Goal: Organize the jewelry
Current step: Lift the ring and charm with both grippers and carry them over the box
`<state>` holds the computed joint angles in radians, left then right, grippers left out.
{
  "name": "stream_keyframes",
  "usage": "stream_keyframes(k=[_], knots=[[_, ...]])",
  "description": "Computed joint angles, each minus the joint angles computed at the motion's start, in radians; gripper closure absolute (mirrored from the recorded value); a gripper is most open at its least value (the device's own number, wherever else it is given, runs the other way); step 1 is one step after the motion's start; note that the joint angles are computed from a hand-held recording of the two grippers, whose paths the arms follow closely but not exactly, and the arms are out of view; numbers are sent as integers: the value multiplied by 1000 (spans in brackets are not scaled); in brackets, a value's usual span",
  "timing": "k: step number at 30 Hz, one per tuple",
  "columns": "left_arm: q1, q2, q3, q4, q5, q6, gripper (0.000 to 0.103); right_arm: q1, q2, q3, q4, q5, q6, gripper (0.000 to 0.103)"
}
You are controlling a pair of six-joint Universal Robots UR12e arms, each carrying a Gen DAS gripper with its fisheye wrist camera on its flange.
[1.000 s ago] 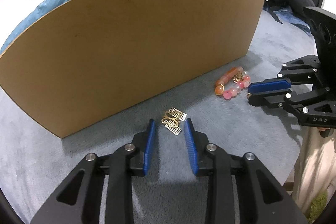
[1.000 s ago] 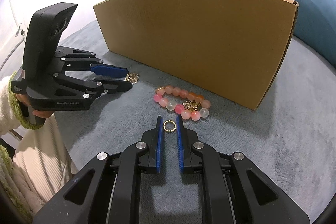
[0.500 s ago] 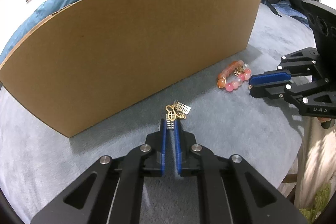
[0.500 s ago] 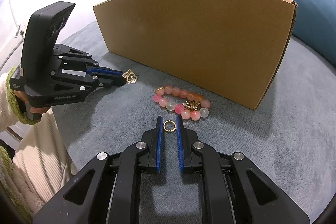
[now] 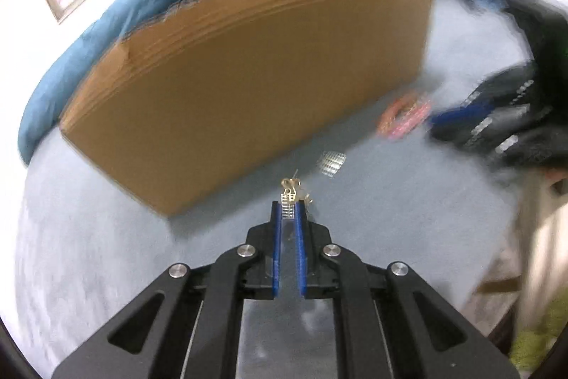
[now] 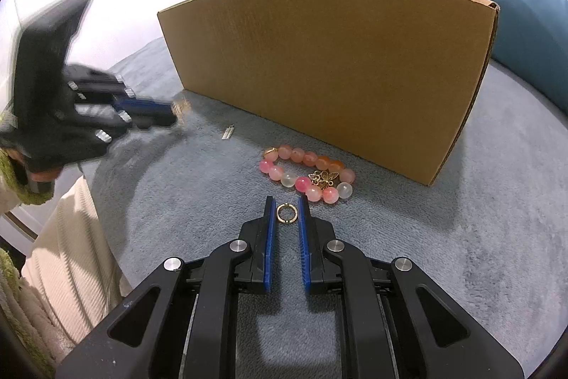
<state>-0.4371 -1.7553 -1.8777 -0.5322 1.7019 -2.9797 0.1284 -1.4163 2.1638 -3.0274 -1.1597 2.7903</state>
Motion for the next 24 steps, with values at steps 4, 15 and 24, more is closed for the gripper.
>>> stream_keyframes(k=[4,15,24], knots=[[14,27,-7,23,-60,-30,97,0,-2,3,-4,-3,2,92],[35,43,-30,21,-87,-70,97,-2,-2,3,-7,-4,-5,92],[32,84,-57,128,-140,-78,97,-5,-9,17,-29,-1,-2,92]])
